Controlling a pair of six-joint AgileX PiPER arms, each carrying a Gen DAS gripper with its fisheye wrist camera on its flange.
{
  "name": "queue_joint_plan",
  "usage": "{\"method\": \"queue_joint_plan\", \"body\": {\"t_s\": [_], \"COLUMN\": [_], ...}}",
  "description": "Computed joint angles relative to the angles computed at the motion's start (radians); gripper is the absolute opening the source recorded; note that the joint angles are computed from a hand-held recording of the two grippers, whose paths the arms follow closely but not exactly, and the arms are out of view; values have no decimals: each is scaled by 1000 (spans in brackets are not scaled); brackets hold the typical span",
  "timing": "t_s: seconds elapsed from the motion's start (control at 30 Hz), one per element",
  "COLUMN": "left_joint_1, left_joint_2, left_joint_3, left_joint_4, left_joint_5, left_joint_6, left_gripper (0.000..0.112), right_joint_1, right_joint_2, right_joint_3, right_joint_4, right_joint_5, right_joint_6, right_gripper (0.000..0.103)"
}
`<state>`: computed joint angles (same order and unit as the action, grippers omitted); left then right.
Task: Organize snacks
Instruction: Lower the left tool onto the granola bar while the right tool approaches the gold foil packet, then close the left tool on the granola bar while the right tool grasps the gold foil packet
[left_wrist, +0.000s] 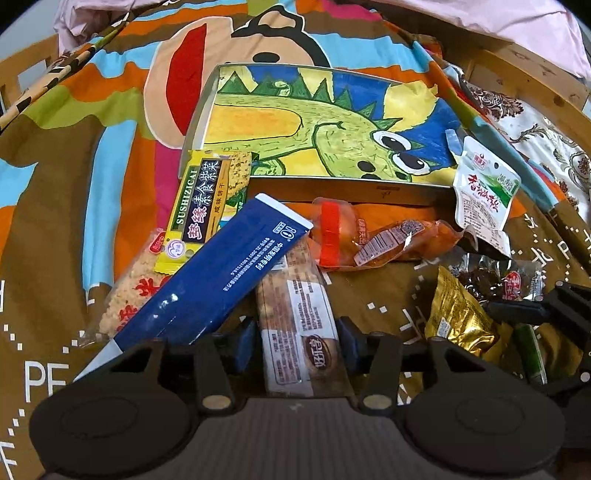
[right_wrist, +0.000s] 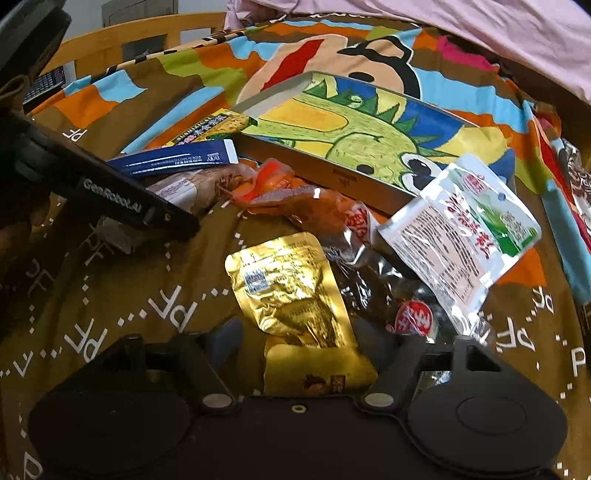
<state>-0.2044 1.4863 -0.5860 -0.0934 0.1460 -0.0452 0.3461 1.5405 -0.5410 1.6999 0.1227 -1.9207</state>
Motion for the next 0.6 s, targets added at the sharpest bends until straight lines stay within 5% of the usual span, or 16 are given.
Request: {"method": "queue_joint_plan", "body": {"t_s": [0.1,0.27,0.37,0.5,0.6], "left_joint_1": [-6,-24,-33,-46,-24], "left_joint_2": [-24,-70,-92,-79,-54], "left_joint_3": [11,19,28,23,13], "left_joint_4": [36,33,22,117,54], "left_joint_5": [13,69,85,65,38], "left_joint_6": [-52,-66,-51,-138,-64], "left_gripper": [46,45,46,51,55], "right_joint_1": [3,-20,-79,-93,-97], "right_joint_2": [-26,-44,-29,-5,30], "right_joint_3": [15,15,-14,-39,-57], "right_joint_4": [-45,-248,-394,-464,-479], "right_joint_5": [16,58,139,172,183], "right_joint_6": [31,215,362,402,376], "right_gripper": [51,51,78,81,84]}}
